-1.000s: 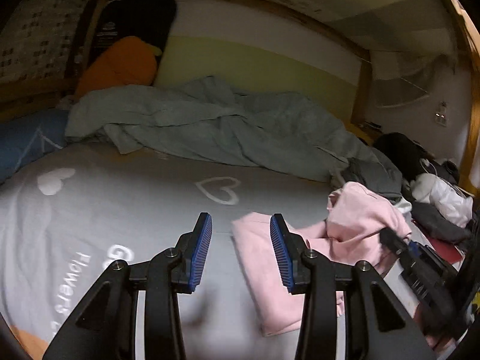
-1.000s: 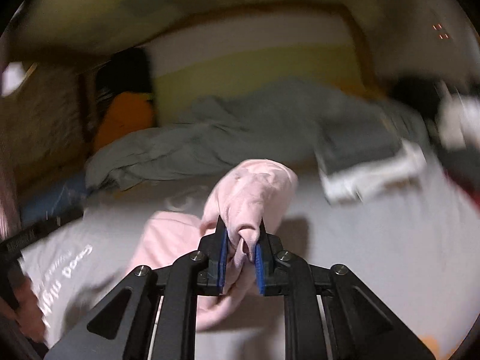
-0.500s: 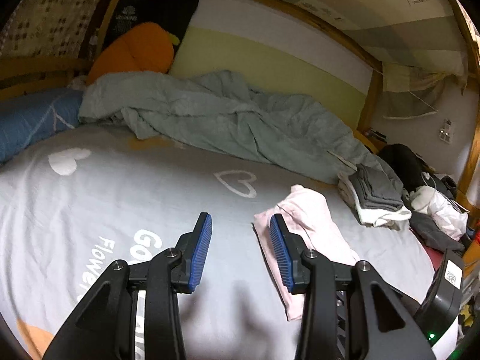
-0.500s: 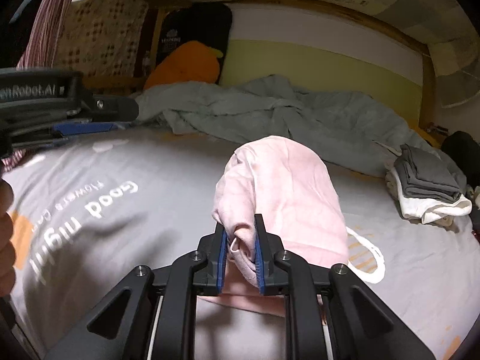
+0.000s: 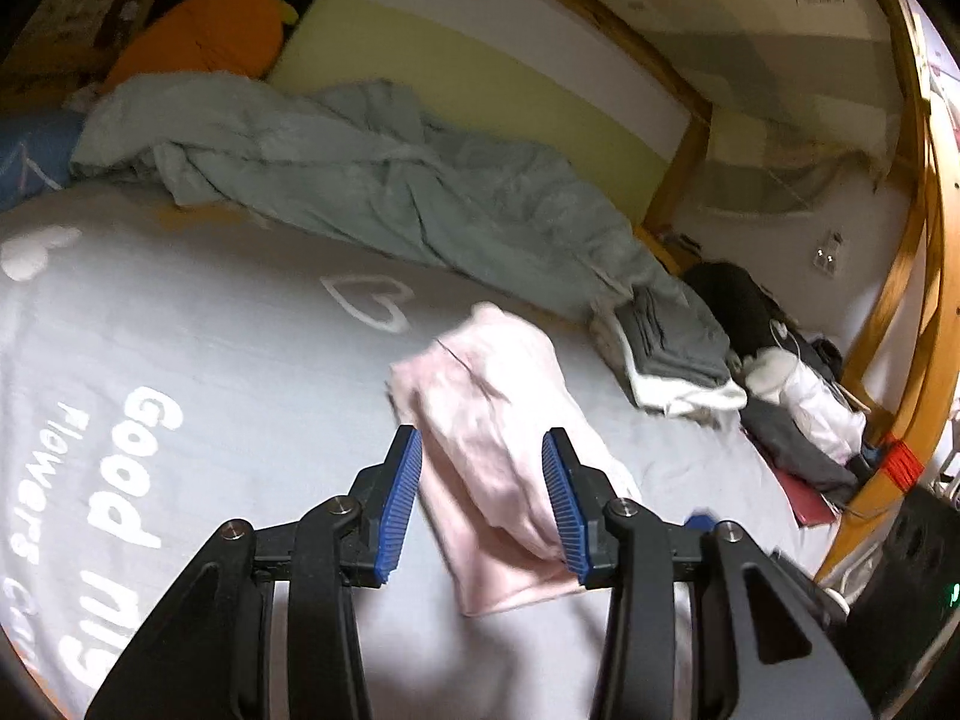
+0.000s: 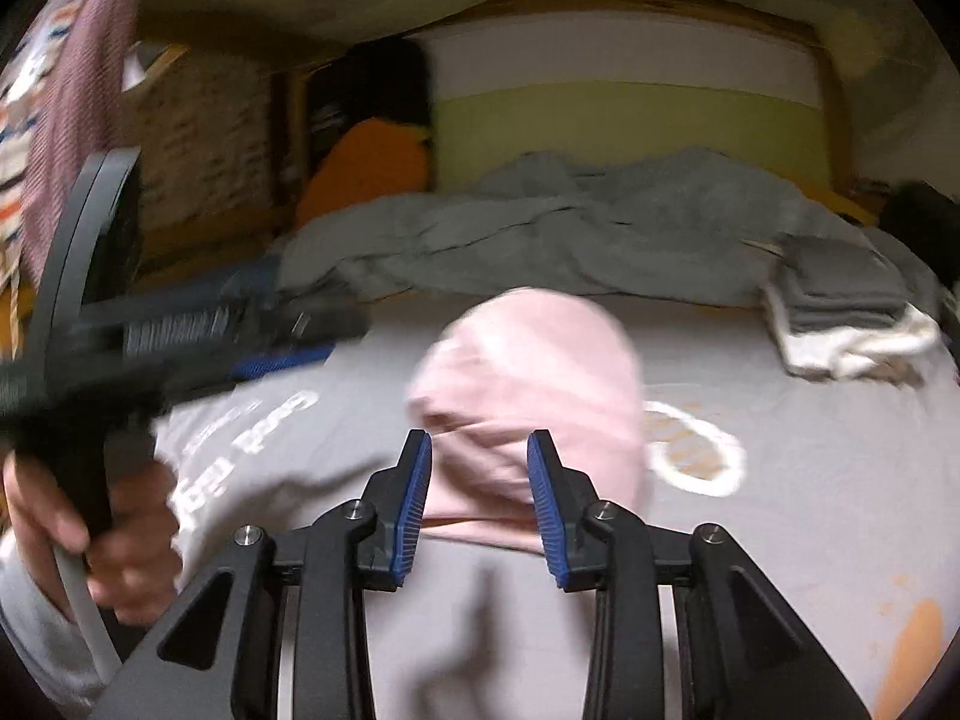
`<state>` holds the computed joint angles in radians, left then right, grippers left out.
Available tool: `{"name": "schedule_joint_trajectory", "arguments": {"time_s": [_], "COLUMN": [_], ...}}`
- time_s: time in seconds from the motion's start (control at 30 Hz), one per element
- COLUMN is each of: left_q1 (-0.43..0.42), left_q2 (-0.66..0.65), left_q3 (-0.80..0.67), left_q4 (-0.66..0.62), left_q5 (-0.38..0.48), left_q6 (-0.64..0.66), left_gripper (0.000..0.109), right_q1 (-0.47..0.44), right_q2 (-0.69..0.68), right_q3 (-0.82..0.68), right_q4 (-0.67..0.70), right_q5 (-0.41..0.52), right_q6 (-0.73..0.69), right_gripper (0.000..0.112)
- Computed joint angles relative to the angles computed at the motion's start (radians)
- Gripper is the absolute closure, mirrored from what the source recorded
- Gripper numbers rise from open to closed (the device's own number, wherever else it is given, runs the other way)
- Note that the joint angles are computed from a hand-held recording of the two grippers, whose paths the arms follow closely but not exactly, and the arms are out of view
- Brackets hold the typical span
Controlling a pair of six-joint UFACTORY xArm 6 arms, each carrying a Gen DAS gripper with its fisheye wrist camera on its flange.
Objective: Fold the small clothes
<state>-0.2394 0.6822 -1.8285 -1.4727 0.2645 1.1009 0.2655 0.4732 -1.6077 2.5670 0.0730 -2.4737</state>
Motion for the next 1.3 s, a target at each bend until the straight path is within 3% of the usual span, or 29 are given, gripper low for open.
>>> {"name": "schedule_joint_trajectory", "arguments": {"time_s": [0.07,0.2,0.33,0.4,0.53,0.63,0.7,0.77,0.87,1.0,1.1,1.13,1.17,1.23,1.3], "left_q1": [-0.003,-0.017,-0.030,-0.025,-0.014,-0.016,-0.008,0.019,0.052,0.085,0.082,0.075,0.068,0.071,0.076], "left_q2": [0.019,0.039,0.062,0.064,0.061,0.036,0.038,0.077,0.147,0.227,0.241,0.257,0.280,0.331,0.348], "left_q3": [-0.016,-0.030,0.004,0.030,0.042,0.064,0.040,-0.040,-0.150,-0.238,-0.260,-0.284,-0.319,-0.395,-0.417], "left_q4": [0.044,0.131,0.525,0.615,0.539,0.479,0.374,0.300,0.223,0.118,0.074,0.122,0.168,0.191,0.174], "left_q5": [0.030,0.036,-0.039,-0.030,0.013,0.010,0.052,0.154,0.247,0.313,0.314,0.305,0.307,0.357,0.369], "left_q6": [-0.053,-0.120,-0.465,-0.578,-0.560,-0.504,-0.447,-0.464,-0.557,-0.612,-0.574,-0.605,-0.626,-0.653,-0.655], "left_gripper": [0.068,0.065,0.062,0.062,0.061,0.062,0.061,0.053,0.039,0.039,0.039,0.046,0.061,0.072,0.079], "right_q1": [-0.019,-0.011,-0.017,-0.023,-0.037,-0.072,-0.108,-0.134,-0.171,-0.243,-0.248,-0.251,-0.251,-0.256,-0.248], "right_q2": [0.025,0.099,0.114,0.117,0.098,0.050,0.017,0.016,0.101,0.263,0.360,0.375,0.398,0.446,0.478], "right_q3": [-0.035,-0.083,-0.017,-0.002,0.035,0.075,0.084,0.058,-0.052,-0.246,-0.359,-0.379,-0.410,-0.480,-0.527], "right_q4": [-0.010,-0.361,-0.717,-0.750,-0.808,-0.930,-0.848,-0.816,-0.993,-1.162,-1.282,-1.281,-1.294,-1.307,-1.343], "right_q5": [-0.024,-0.055,0.024,0.038,0.079,0.149,0.217,0.241,0.299,0.517,0.533,0.548,0.574,0.640,0.650], "right_q6": [0.048,0.445,0.833,0.866,0.913,1.097,1.076,1.075,1.321,1.679,1.841,1.835,1.840,1.830,1.836], "right_gripper": [0.078,0.078,0.078,0.078,0.078,0.075,0.041,0.039,0.039,0.039,0.039,0.039,0.039,0.039,0.052]}}
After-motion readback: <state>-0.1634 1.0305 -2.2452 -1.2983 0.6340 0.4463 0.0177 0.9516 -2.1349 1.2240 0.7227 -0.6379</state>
